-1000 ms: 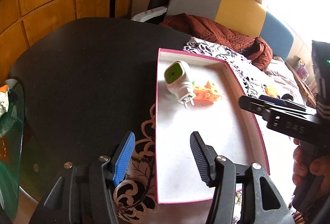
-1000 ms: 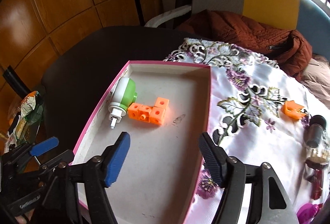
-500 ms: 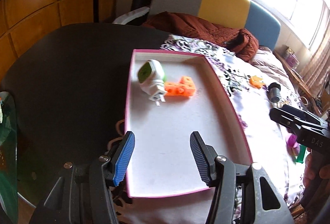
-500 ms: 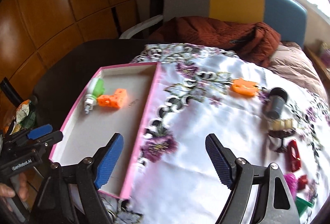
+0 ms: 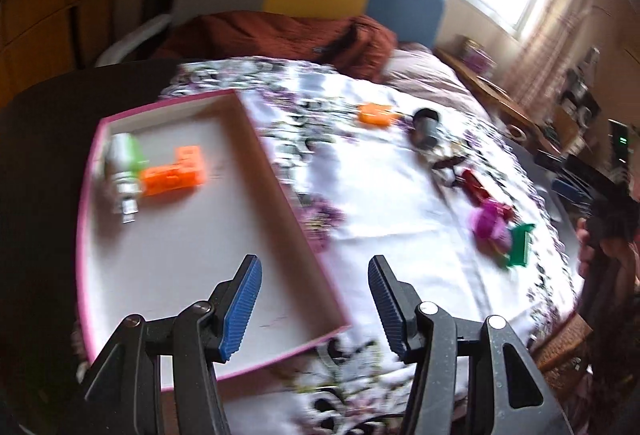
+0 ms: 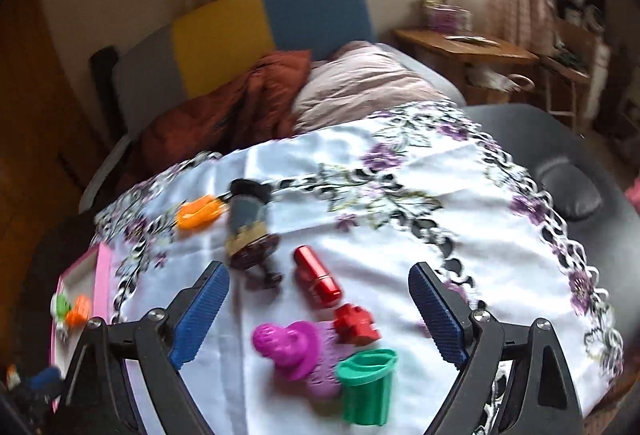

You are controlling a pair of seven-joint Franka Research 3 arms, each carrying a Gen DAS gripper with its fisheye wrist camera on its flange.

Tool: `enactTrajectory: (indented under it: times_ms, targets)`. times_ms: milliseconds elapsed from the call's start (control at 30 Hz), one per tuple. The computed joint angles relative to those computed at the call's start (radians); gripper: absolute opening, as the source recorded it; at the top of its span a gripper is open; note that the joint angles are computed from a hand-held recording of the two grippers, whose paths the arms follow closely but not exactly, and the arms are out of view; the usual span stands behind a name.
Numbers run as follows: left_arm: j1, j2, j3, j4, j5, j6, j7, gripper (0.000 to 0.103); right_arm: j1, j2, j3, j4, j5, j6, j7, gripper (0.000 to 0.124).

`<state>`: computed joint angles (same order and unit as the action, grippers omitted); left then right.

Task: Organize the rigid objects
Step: 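Grasp the magenta perforated cap with the left gripper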

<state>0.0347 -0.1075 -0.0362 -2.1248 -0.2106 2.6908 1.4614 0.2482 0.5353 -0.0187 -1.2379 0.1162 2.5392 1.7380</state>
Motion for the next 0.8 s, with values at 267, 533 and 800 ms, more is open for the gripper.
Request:
enactTrajectory:
  times_ms: [267, 533, 800]
  targets:
    - [-0.050, 0.152, -0.066, 0.190, -0.220, -0.071, 0.253, 0.056, -0.030, 0.010, -0.040, -0.025, 0.006, 0.006, 0.197, 0.092]
    - [-0.032, 0.335, -0.160, 0.411, -0.246, -0.148, 0.306, 0.056, -0.058, 0.026, -0.008, -0.003, 0.046, -0.031, 0.182, 0.093]
    - [-0.052, 0.525, -0.202, 0.656, -0.114, -0.227, 0.223, 0.056, -0.075, 0.040, 0.004, 0.016, 0.087, -0.057, 0.184, 0.093]
